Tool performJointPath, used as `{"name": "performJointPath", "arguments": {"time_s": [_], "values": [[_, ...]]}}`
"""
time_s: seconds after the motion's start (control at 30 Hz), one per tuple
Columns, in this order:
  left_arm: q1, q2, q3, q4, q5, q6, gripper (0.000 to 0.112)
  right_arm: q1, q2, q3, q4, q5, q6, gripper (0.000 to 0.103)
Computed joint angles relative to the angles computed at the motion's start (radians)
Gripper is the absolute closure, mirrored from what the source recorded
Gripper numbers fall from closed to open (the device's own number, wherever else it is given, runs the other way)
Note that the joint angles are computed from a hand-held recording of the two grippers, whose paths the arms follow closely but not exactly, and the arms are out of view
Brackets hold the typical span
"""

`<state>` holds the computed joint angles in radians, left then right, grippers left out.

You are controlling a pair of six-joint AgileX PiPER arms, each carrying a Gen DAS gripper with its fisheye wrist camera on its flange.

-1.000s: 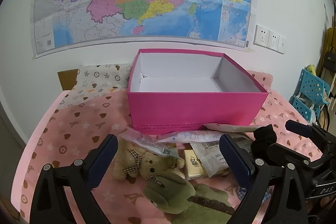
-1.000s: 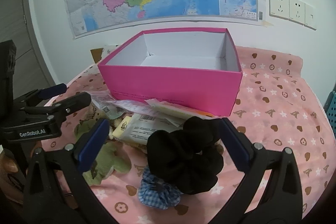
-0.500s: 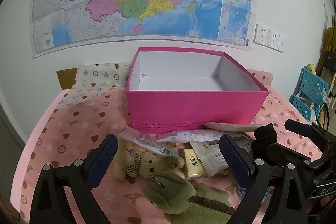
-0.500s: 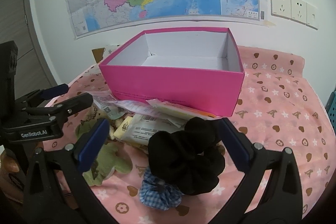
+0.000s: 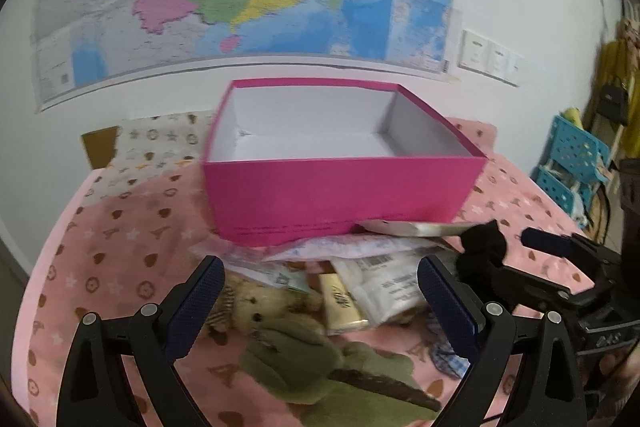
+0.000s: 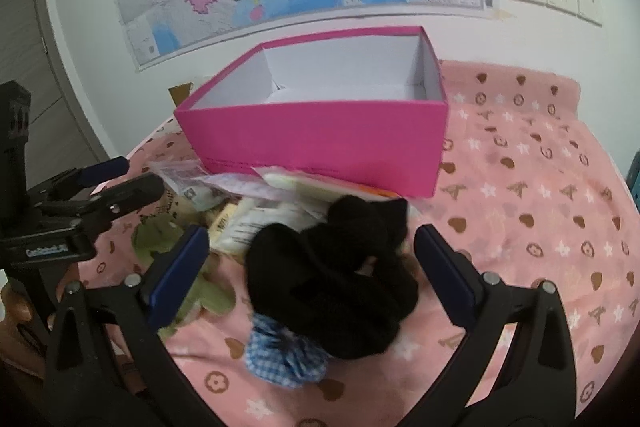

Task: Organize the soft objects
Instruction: 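Grasp the black scrunchie with the left tool and lift it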

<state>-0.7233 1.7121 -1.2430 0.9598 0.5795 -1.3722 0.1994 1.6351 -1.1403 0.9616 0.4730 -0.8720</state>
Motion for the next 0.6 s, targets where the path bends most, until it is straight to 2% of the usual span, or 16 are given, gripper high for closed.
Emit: {"name": "performJointPath", "arguments": {"time_s": [0.13,0.23,0.37,0.43,0.57,0.6], "values": [[0.006,0.016,-0.022,-0.099,-0.075,0.124,0.013,-0.039,-0.005,0.024,0.057,0.017,-0.059,0.005],[0.002,0.032,-0.044,-0.181,-0.119,0.231,0.013,-0.089,0.002,0.026,0.144,0.09,-0.137,0.017],[0.003,0.063,-0.087,-0.365,-0.172,0.451,0.014,-0.139,0.012,0.034,0.198,0.113,-0.17,0.017],[0.003,0.08,-0.107,-0.445,-0.186,0.541,0.014,-0.177,0.034,0.031,0.226,0.133,-0.175,0.018],[-0.003,0.117,-0.162,-0.555,-0.18,0.665,0.018,-0.243,0.118,-0.004,0.227,0.234,-0.149,0.033],[-0.006,0.128,-0.18,-0.573,-0.172,0.689,0.019,-0.248,0.137,-0.013,0.215,0.252,-0.137,0.034]]}}
